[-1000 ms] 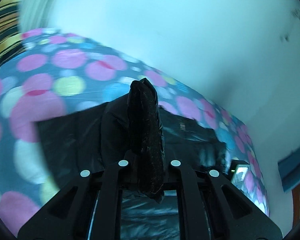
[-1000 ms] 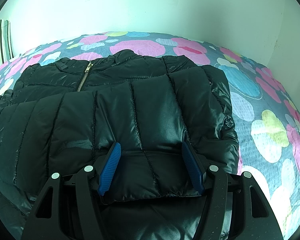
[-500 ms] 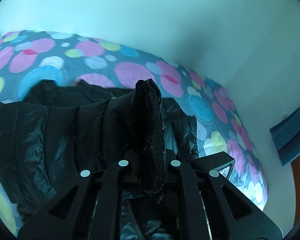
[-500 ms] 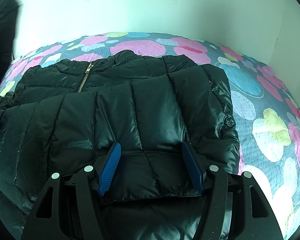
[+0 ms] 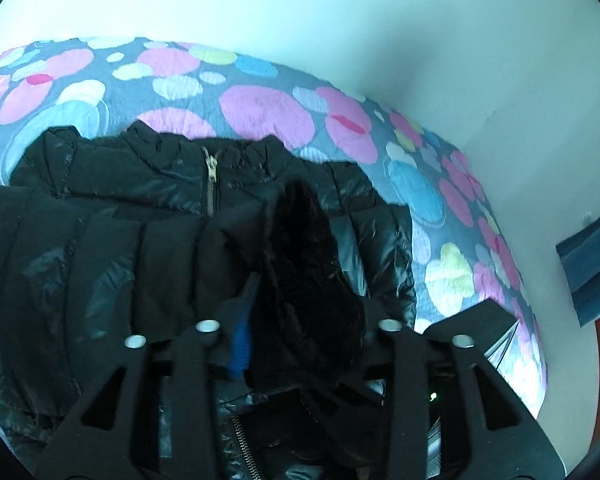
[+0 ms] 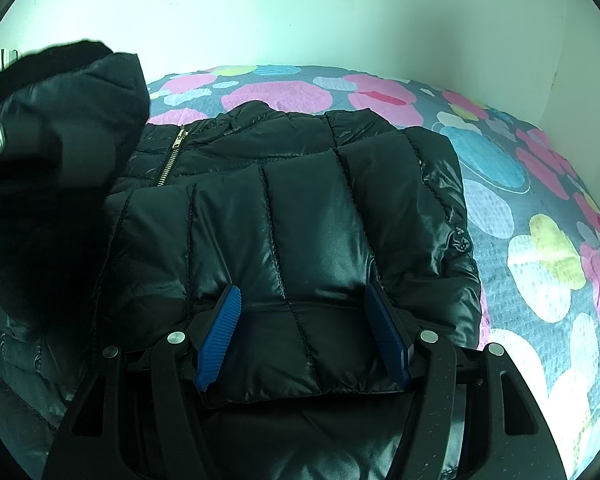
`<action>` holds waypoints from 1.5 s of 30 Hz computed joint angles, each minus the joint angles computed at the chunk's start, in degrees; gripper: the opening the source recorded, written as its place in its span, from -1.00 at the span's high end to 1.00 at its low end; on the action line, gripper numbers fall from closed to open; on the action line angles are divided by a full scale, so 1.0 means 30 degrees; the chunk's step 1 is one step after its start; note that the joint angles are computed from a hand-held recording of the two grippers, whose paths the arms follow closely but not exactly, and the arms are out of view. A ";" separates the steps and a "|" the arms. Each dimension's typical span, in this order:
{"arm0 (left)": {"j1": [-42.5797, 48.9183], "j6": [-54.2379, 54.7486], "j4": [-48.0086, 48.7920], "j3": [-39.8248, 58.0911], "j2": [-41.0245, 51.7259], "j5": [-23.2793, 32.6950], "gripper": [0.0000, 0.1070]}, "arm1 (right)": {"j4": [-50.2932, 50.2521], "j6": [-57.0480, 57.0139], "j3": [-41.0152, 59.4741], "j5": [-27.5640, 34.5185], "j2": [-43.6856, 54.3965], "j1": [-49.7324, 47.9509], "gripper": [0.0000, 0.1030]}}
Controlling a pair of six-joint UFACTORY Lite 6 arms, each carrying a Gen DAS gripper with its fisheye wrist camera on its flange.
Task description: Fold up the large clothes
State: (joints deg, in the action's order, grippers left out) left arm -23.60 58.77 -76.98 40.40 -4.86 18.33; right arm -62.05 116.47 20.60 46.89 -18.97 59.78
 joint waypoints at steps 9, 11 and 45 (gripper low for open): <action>0.1416 -0.2878 0.3212 -0.1055 -0.3122 0.0451 -0.17 | 0.0137 0.0029 0.0051 0.0009 -0.0143 0.0129 -0.26; 0.2538 -0.3475 0.4415 -0.1977 -0.4309 0.0609 -0.18 | 0.0305 -0.0267 -0.0023 0.0022 -0.0460 0.0056 -0.26; 1.8147 0.7941 0.2844 -0.7800 -0.8324 0.5272 -0.30 | 0.3887 -0.7826 0.2631 -0.4126 -0.1977 -0.3485 0.75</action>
